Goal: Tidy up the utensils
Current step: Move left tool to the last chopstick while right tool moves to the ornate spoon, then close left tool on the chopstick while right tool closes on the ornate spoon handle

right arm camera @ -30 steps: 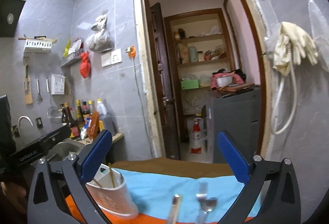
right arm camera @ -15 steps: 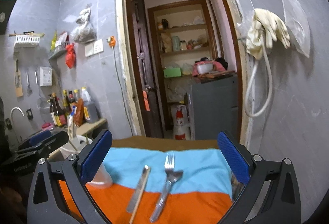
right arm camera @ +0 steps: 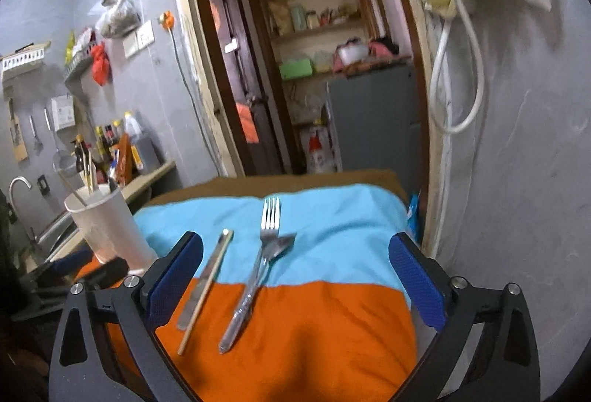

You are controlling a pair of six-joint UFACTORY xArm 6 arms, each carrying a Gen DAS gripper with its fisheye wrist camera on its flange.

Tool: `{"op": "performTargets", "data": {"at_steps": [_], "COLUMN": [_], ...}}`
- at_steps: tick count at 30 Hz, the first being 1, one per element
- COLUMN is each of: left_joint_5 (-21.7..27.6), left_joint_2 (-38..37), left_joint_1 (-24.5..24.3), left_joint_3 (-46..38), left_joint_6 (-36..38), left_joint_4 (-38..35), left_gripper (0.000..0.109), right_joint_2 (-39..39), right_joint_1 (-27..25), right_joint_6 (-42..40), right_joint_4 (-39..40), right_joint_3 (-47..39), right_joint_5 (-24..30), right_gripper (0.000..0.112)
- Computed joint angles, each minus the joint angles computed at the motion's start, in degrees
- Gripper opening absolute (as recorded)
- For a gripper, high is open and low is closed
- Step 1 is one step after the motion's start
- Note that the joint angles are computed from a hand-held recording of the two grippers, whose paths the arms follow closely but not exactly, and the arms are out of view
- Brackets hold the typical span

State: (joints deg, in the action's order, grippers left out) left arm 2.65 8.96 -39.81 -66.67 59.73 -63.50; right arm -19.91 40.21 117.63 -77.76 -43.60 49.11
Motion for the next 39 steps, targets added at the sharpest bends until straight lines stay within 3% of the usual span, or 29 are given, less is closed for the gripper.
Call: {"op": "performTargets", "data": {"at_steps": [2, 4, 6, 10, 14, 20, 23, 28, 31, 39], "left_joint_5": [1.37, 3.06, 5.27, 9.4, 13.92, 21.68, 24.11, 22.77, 24.09, 24.07], "left_joint_2": [1.28, 2.54, 3.75, 6.3, 8.22, 11.58, 13.32, 14.11, 14.96, 14.22], "left_joint_1": [0.21, 0.6, 0.99, 1.62, 2.3, 3.42, 3.69, 3.52, 3.87, 4.47], "left_joint_3": [-0.52, -1.45, -2.7, -5.73, -8.9, -14.38, -16.65, -17.42, -18.76, -17.95], "left_joint_6": [-3.36, -6.46, -7.16, -12.46, -14.22, -17.49, -22.9, -26.4, -25.68, -24.81], "left_joint_4": [3.93, 7.75, 9.06, 15.62, 17.7, 21.63, 27.72, 32.89, 31.52, 28.95], "left_gripper": [0.096, 0.095, 0.088, 0.063, 0.039, 0.019, 0.015, 0.012, 0.003, 0.001], "right_joint_2": [0.47, 1.61, 2.45, 4.95, 7.3, 9.58, 9.84, 10.15, 10.81, 14.93], "right_joint_1": [-2.64, -5.23, -7.36, -11.18, -13.71, -16.53, -17.35, -18.09, -18.5, -18.77], "right_joint_6": [-0.25, -2.1, -3.51, -6.95, -11.58, -16.81, -17.19, -18.56, -21.54, -35.69], "right_joint_4": [0.0, 1.4, 2.3, 4.97, 8.39, 12.85, 13.52, 15.11, 17.78, 32.67], "right_joint_3": [0.34, 0.1, 0.05, -0.59, -1.46, -1.99, -1.83, -1.71, -1.97, -3.75], "right_joint_5": [-4.76, -9.29, -13.2, -20.9, -26.09, -31.54, -32.84, -34.08, -35.11, -37.52], "right_gripper": [0.085, 0.079, 0.072, 0.059, 0.044, 0.035, 0.034, 0.034, 0.034, 0.025]}}
